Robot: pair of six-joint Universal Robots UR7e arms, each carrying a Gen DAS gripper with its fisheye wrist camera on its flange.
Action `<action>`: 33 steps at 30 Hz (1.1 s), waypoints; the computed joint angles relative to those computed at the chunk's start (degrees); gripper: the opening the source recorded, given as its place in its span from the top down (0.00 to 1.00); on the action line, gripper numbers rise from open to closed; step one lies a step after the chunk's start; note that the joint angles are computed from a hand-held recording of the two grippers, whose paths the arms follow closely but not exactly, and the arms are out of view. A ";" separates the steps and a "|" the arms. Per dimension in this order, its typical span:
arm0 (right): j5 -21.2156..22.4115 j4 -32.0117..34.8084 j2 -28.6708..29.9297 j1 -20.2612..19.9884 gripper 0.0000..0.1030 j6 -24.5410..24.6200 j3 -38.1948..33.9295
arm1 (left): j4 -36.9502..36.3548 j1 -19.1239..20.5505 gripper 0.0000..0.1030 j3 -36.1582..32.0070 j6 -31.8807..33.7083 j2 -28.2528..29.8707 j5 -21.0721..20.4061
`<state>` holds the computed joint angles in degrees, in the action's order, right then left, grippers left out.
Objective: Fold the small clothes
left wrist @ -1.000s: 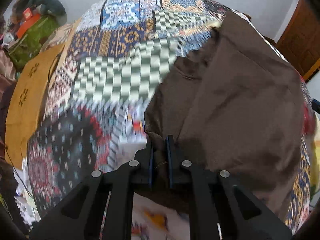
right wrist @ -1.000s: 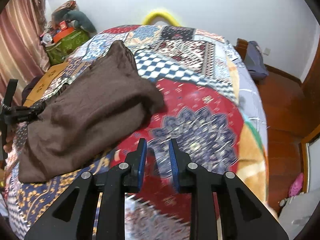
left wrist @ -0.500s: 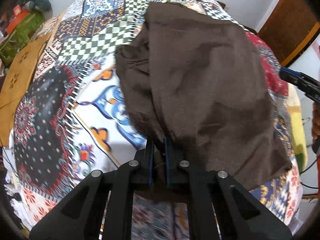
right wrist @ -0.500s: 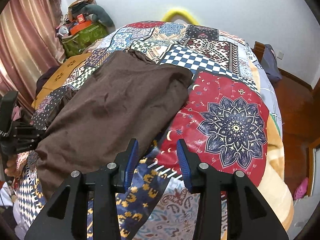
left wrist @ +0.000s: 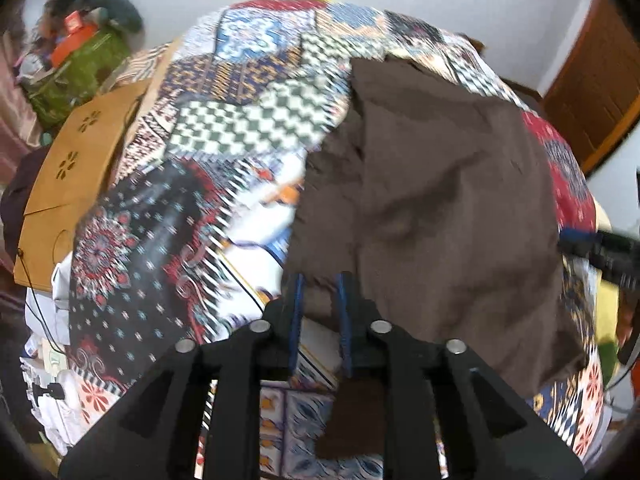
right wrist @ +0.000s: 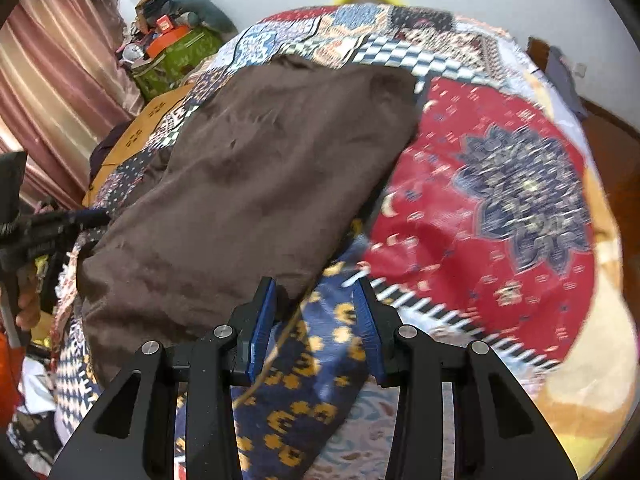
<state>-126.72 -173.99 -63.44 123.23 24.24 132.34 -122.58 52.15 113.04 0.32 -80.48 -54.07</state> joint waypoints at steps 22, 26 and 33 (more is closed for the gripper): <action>-10.70 -0.51 -4.59 -0.21 0.98 -2.64 0.46 | -2.40 3.05 0.66 -2.46 4.29 7.37 -5.28; -11.78 -0.91 -6.80 0.20 0.98 -2.32 1.04 | -3.11 1.36 0.67 -1.36 6.86 6.33 -3.69; -13.43 -1.43 -6.01 0.61 0.84 -5.87 -0.67 | -7.65 0.09 0.67 -5.03 8.55 8.04 -1.56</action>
